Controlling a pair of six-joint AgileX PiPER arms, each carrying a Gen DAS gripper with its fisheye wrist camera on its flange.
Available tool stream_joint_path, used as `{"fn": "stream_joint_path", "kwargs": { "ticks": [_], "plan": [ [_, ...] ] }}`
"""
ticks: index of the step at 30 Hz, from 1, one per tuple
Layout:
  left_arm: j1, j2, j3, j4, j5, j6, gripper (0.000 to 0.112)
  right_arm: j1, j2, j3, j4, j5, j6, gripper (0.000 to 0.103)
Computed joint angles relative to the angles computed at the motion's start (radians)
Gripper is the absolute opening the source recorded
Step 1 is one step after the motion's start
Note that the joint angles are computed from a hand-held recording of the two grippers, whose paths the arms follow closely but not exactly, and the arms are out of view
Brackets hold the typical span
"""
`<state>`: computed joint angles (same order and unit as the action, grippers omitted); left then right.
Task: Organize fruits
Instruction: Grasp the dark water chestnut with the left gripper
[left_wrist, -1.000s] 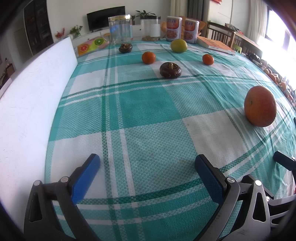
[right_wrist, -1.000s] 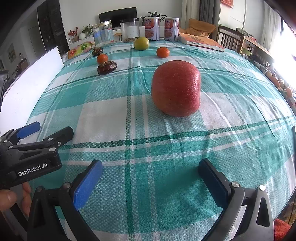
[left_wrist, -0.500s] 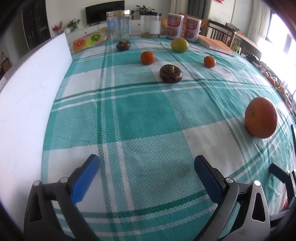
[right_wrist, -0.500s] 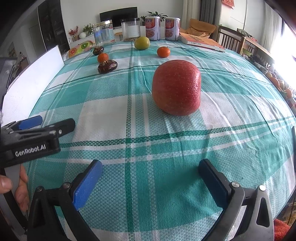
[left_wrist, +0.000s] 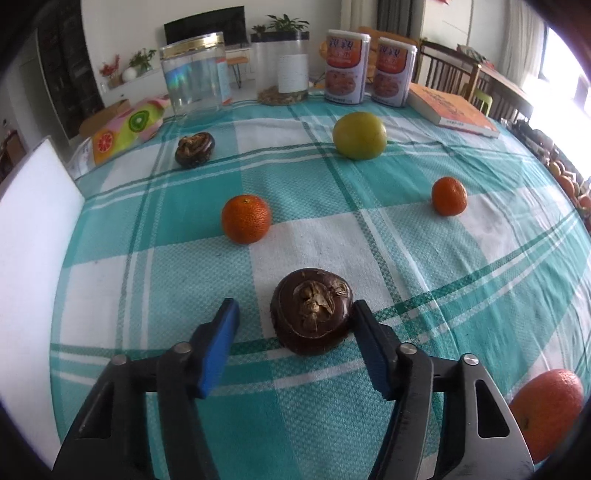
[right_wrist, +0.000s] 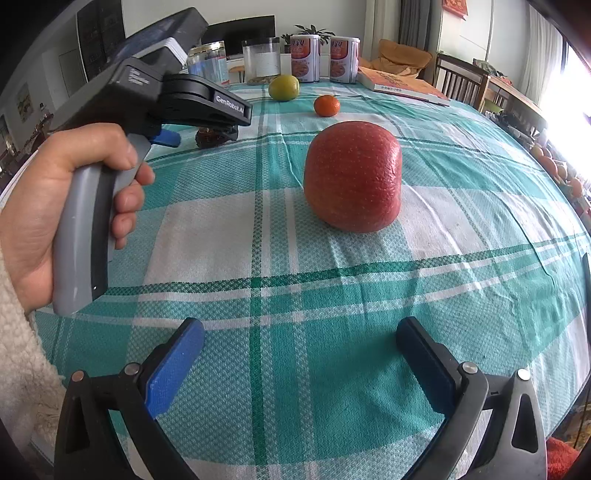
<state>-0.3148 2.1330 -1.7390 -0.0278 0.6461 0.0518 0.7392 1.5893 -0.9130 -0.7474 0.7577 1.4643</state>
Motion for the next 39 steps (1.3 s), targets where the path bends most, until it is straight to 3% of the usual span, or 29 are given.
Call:
{"fn": "stream_joint_path", "kwargs": {
  "ticks": [1, 3, 12, 18, 20, 22, 23, 25, 28, 39],
  "plan": [
    [-0.001, -0.014, 0.024, 0.000, -0.026, 0.008, 0.044, 0.001, 0.000, 0.000, -0.001, 0.000, 0.001, 0.103],
    [-0.005, -0.047, 0.069, 0.048, -0.040, -0.030, 0.044, 0.001, 0.000, 0.000, 0.000, 0.000, 0.001, 0.103],
    [0.101, -0.369, 0.532, -0.197, -0.108, 0.253, 0.045, 0.000, 0.000, 0.002, -0.002, -0.002, 0.002, 0.103],
    [0.159, -0.524, 0.740, -0.293, -0.135, 0.401, 0.046, 0.001, 0.000, 0.003, -0.003, -0.002, 0.004, 0.103],
    [0.160, -0.543, 0.797, -0.320, -0.207, 0.435, 0.054, 0.001, 0.000, 0.003, -0.003, -0.001, 0.003, 0.103],
    [0.149, -0.542, 0.822, -0.250, -0.267, 0.359, 0.086, 0.001, 0.000, 0.003, -0.003, -0.002, 0.003, 0.103],
    [0.153, -0.536, 0.829, -0.251, -0.290, 0.348, 0.089, 0.000, -0.001, 0.003, -0.001, -0.004, 0.002, 0.103],
    [0.166, -0.532, 0.836, -0.293, -0.312, 0.370, 0.090, -0.002, -0.003, 0.003, 0.001, -0.006, -0.001, 0.103],
    [0.153, -0.519, 0.829, -0.244, -0.324, 0.318, 0.096, -0.002, -0.003, 0.002, 0.002, -0.004, -0.002, 0.103],
    [0.149, -0.510, 0.824, -0.240, -0.319, 0.319, 0.101, -0.002, -0.008, 0.006, 0.004, -0.011, -0.001, 0.103]
  ]
}}
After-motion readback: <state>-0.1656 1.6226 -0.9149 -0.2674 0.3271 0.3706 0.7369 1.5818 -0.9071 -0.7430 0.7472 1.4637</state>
